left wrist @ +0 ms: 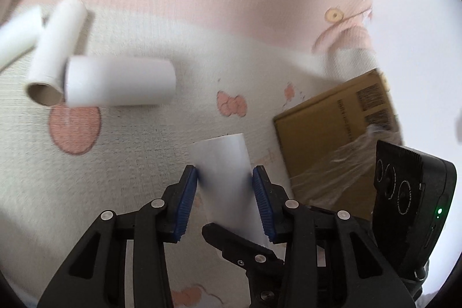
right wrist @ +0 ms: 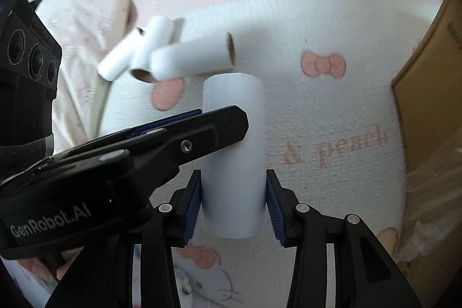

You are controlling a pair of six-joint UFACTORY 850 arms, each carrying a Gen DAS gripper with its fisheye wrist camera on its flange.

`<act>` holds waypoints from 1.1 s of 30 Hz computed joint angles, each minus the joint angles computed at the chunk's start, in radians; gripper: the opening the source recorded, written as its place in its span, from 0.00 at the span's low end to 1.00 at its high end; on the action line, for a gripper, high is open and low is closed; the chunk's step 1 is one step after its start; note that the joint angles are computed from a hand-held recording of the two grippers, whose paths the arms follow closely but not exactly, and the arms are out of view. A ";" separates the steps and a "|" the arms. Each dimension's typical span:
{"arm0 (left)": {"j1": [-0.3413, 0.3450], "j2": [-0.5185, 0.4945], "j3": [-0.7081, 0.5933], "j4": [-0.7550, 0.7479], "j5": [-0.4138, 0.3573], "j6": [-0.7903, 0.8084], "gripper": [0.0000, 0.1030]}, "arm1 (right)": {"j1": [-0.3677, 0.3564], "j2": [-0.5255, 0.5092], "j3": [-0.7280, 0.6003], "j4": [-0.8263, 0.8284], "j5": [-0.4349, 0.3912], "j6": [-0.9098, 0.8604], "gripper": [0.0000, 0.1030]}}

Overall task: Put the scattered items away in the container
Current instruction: 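Lift the held tube and carry it over the cardboard box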

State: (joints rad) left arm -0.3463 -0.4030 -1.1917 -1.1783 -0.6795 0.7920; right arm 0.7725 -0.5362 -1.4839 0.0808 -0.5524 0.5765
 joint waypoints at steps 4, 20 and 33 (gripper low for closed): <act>-0.005 0.083 0.033 -0.016 0.027 -0.018 0.42 | 0.021 0.061 0.025 -0.129 0.026 0.084 0.39; -0.200 0.128 -0.260 0.254 0.072 -0.212 0.41 | -0.001 0.385 0.156 -0.622 -0.007 0.500 0.39; -0.387 -0.321 -0.884 0.666 -0.209 -0.729 0.41 | -0.338 0.516 0.331 -0.020 0.048 -0.053 0.39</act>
